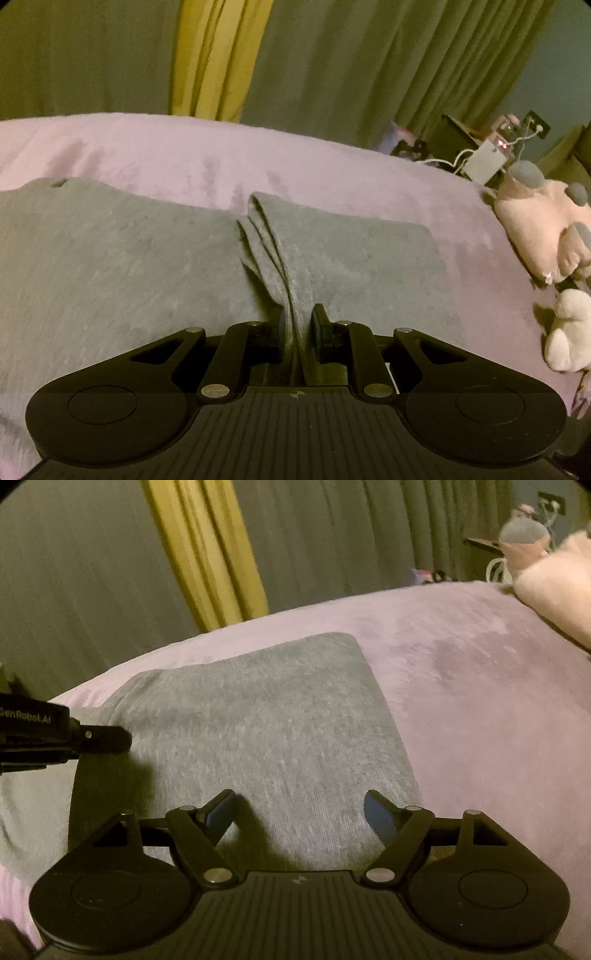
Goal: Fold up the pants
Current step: 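Pinch the center crease of the pants with the left gripper, then release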
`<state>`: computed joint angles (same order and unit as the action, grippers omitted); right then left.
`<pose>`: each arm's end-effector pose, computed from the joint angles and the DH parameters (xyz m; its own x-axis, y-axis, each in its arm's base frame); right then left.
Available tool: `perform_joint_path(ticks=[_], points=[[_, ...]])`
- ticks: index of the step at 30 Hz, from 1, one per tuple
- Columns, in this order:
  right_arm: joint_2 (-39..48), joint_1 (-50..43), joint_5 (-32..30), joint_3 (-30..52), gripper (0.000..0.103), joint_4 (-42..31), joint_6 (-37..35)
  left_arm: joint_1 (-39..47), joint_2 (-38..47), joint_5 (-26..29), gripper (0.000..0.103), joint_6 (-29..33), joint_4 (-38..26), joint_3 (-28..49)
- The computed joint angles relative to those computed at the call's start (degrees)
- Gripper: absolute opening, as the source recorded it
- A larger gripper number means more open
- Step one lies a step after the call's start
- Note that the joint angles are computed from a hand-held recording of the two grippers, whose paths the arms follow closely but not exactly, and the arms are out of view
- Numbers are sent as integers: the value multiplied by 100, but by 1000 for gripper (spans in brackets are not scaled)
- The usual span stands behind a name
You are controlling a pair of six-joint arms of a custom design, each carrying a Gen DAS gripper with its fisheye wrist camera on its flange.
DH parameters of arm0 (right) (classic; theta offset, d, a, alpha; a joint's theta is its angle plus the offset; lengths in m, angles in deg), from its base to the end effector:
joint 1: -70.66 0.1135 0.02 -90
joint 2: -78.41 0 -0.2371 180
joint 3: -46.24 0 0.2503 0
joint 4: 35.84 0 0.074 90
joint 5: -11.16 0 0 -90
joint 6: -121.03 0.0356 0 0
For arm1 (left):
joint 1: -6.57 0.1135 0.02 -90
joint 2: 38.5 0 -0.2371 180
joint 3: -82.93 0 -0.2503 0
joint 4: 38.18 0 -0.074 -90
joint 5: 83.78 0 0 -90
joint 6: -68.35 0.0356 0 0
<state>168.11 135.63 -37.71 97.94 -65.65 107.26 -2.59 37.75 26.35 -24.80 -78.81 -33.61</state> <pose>0.1287 0.2203 0.1031 -0.6540 0.3285 -0.6814 0.2431 0.9443 0.2219 0.2663 -0.0554 0.2021 -0.8109 0.0785 -0.5799 0.3079 0.9000 -0.3087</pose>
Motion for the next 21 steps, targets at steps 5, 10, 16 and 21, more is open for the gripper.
perform_joint_path(ticks=[5, 10, 16, 21], points=[[117, 152, 64, 310, 83, -467, -30, 242, -211, 136, 17, 12, -79, -2], [170, 244, -152, 562, 85, -715, -162, 711, -527, 151, 17, 412, -320, -3], [118, 230, -320, 538, 88, -362, -402, 1832, -11, 184, 18, 1064, -535, 355], [-51, 51, -497, 314, 89, -194, -276, 2058, 619, 117, 24, 1446, -695, 519]])
